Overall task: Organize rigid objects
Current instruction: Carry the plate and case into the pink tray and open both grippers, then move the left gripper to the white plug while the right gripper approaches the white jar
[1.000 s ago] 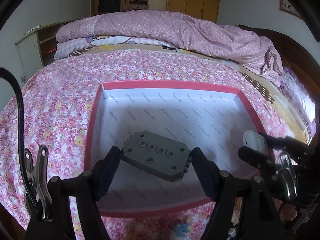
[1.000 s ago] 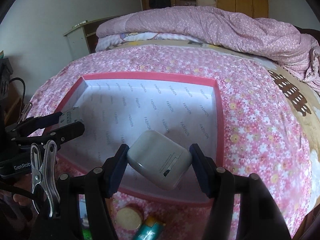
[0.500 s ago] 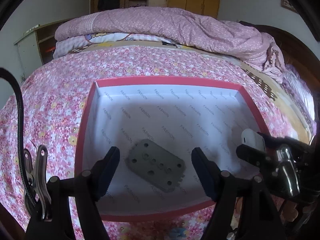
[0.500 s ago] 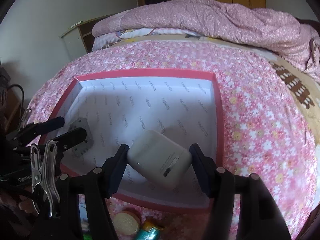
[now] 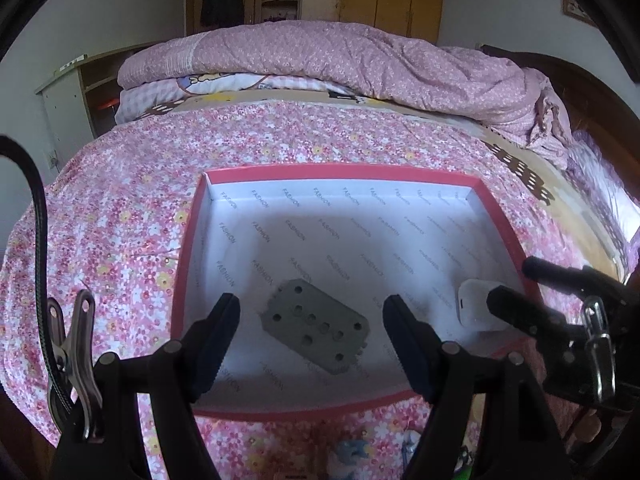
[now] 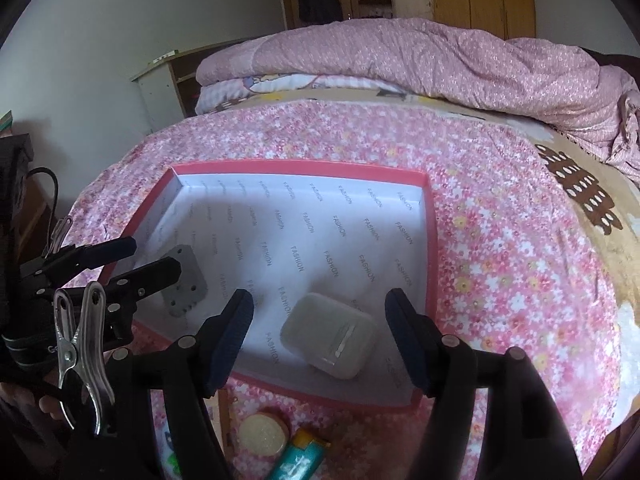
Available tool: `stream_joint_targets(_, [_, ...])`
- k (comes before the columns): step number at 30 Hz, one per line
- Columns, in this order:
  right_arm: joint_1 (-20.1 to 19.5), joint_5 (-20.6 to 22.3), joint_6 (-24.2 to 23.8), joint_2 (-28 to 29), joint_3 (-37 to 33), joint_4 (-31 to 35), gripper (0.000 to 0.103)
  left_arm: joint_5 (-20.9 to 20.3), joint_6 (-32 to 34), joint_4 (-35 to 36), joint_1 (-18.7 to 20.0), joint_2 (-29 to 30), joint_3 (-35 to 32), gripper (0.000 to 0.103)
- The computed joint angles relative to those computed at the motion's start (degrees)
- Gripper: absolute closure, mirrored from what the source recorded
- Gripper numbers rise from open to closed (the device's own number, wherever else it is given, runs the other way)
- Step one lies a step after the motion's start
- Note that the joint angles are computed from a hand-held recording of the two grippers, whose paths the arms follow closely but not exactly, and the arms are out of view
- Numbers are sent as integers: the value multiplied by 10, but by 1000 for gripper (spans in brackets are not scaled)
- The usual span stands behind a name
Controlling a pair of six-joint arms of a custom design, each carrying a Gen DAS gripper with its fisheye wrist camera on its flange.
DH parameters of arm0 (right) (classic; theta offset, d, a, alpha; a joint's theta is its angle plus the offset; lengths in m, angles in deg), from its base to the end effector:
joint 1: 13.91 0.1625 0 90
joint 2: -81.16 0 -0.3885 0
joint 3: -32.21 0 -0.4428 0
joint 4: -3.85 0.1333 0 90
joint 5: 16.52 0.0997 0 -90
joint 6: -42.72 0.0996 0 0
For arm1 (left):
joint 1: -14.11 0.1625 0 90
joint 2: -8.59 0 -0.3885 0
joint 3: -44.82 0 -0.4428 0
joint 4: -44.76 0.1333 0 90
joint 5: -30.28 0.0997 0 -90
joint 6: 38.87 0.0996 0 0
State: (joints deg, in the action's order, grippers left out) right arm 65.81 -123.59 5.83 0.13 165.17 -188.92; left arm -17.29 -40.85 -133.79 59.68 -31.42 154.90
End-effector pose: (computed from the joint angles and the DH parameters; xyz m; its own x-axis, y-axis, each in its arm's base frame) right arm 0.0184 -0.4814 0.2148 -0.7874 -0.0574 0.6137 -0.4501 0.7338 -0.5089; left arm -0.2533 -0.5448 -0.0421 -0.6993 0.3404 -0.6286 0.6402 0.6895 -0.3389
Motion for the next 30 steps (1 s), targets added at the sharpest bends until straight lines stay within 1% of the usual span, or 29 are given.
stream_joint_targets(7, [3, 15, -10, -33, 32, -5, 33, 3, -8, -9, -16, -21, 31, 25])
stream_joint_targets(10, [3, 18, -15, -47, 48, -9, 33, -1, -14, -7, -20, -32, 44, 25])
stream_joint_targets(19, [3, 12, -15, -82, 93, -23, 33, -2, -29, -9, -41, -61, 87, 25])
stream_joint_targets(26, [-10, 20, -13, -126, 136, -23, 33, -2, -39, -10, -51, -86, 122, 25])
stream_joint_targets(30, [-22, 25, -13, -145, 158, -23, 33, -10, -40, -13, -52, -97, 139, 25])
